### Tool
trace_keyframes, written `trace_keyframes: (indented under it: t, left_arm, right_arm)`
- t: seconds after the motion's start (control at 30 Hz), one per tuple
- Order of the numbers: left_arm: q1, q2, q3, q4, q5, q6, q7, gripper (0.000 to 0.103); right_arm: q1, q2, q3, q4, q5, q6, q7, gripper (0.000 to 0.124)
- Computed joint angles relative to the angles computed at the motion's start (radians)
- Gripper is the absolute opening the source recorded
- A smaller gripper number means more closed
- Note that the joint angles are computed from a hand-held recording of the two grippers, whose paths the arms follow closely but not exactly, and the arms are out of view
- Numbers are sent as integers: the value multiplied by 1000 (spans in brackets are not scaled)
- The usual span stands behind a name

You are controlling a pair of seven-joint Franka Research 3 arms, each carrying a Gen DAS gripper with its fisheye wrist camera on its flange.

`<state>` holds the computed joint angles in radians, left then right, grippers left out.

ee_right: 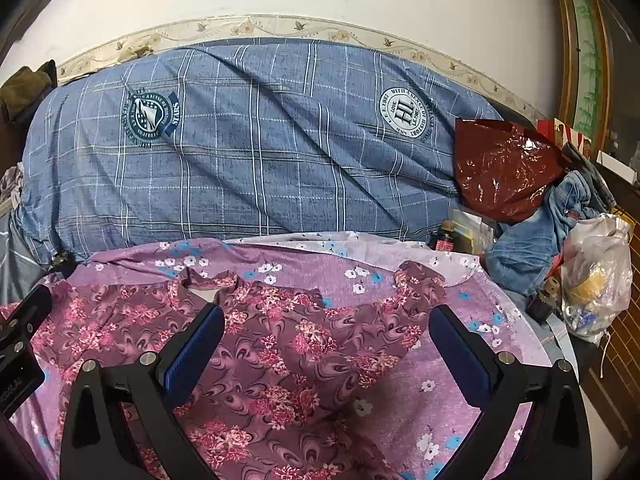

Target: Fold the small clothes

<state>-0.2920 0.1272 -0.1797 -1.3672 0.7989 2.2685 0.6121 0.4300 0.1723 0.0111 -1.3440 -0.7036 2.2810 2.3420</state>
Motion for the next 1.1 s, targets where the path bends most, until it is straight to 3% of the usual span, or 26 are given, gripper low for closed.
trace_keyframes:
  t: [0.2, 0.5, 1.1]
  left_arm:
    - [24, -36, 4, -88, 4, 54, 40, 103]
    - [59, -102, -7, -240, 57, 146, -45, 103]
    - [68, -66, -14, -245, 24, 163, -11, 103]
  right_arm:
    - [3, -16, 5, -57, -12, 50, 11, 102]
    - [7, -22, 15, -84, -37, 69, 22, 102]
    - [2, 16, -5, -64, 11, 61, 1, 102]
